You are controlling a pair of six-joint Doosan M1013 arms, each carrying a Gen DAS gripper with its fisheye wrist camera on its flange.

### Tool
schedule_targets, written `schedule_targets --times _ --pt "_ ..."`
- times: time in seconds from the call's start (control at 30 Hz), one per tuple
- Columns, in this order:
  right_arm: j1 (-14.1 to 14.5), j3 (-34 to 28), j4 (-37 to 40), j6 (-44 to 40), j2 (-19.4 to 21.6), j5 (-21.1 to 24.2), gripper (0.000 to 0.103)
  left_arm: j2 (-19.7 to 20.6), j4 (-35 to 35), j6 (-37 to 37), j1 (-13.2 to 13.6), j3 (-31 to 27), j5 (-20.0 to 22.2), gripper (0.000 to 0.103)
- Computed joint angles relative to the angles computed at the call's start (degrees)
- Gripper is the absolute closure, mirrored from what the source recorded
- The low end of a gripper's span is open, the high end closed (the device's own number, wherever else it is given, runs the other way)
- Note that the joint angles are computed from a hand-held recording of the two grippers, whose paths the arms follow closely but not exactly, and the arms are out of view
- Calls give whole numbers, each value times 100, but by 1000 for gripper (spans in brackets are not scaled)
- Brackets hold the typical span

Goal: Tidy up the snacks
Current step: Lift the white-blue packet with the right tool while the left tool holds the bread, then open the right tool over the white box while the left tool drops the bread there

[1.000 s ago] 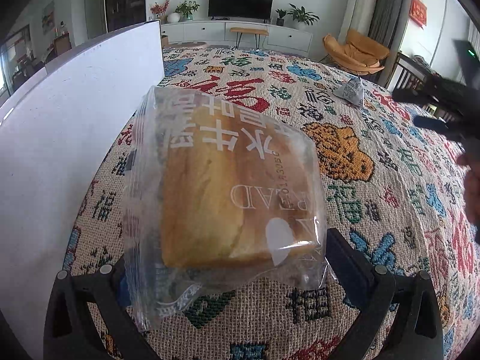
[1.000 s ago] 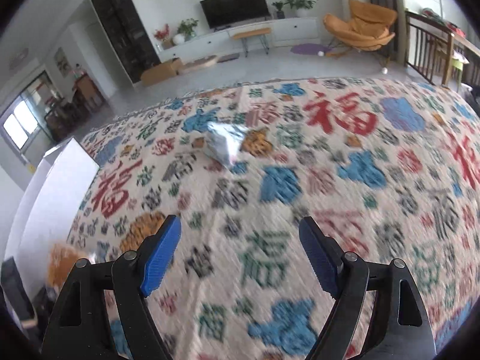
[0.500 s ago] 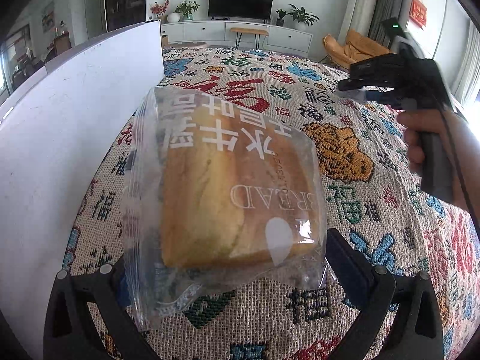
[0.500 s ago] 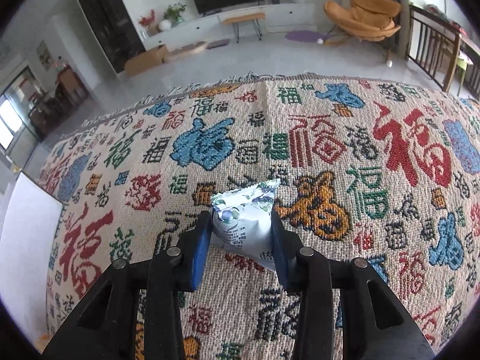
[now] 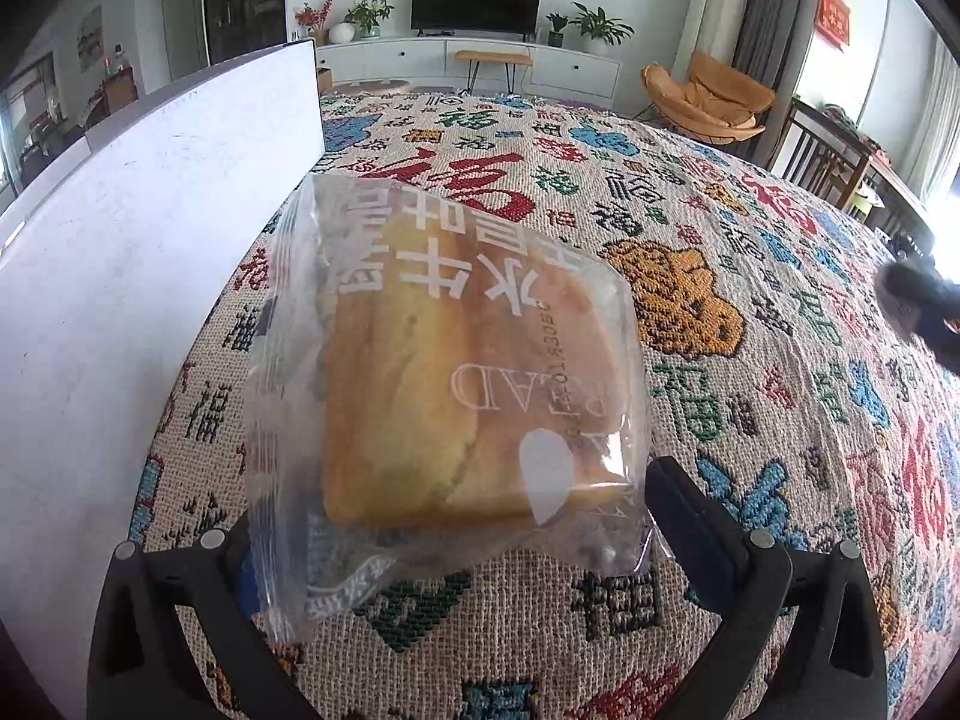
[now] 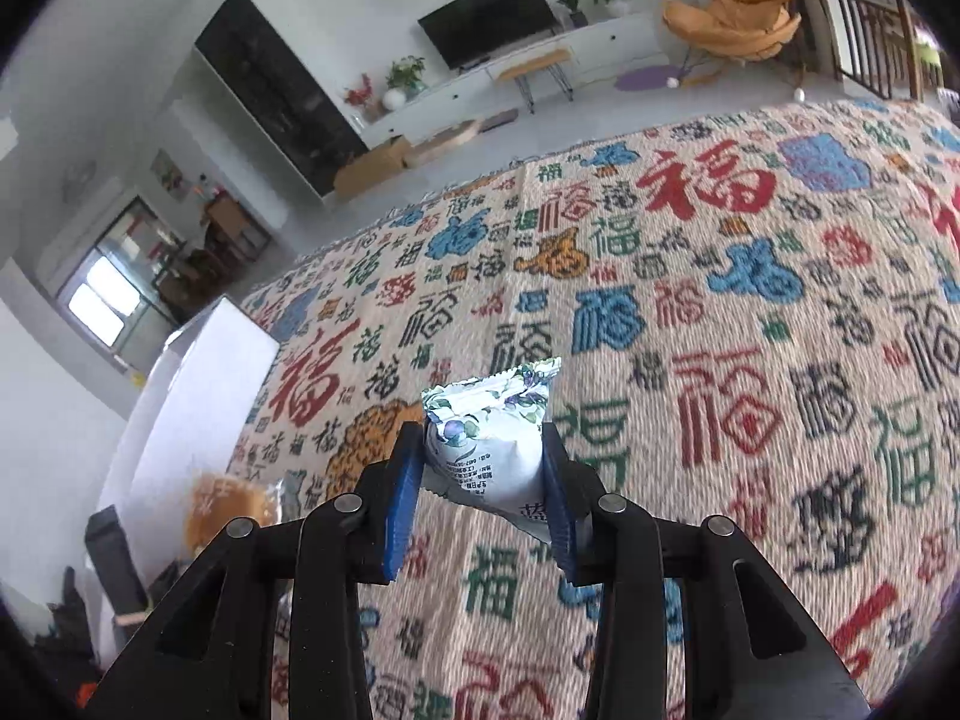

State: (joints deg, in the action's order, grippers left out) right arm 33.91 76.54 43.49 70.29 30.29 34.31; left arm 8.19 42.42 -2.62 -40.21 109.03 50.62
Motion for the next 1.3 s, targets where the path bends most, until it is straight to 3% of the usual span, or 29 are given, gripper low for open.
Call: schedule_targets --times 0.1,0.27,0.43,0.63,0.77,0.9,0.97,1.0,1.03,1.1,1.3 --pt "-85 401 389 -323 -236 44 64 -106 -142 -9 26 54 -215 0" --pt "-216 765 844 -611 -467 294 64 -343 99 -649 5 245 -583 0" --pt "-165 775 723 -607 -540 415 64 -461 338 -886 -84 309 -570 1" --pt "-3 744 611 -802 -615 393 64 -419 479 -901 -144 183 -27 1" --pt "50 729 729 -885 -610 443 64 -431 -153 -487 85 46 -308 0" --pt "121 706 638 -980 -609 414 64 38 -1185 852 380 -451 302 0" --pt "144 679 607 -985 -593 432 64 94 -938 813 374 -463 271 0" --pt "147 674 617 -979 -588 444 64 93 -902 811 387 -457 216 6" --pt "148 671 628 -968 -585 458 64 45 -834 747 387 -412 88 20" --pt "154 666 586 -926 -588 490 64 -30 -693 720 337 -395 113 30" --pt "249 559 572 -1008 -641 582 64 -754 -460 -227 187 50 -695 31"
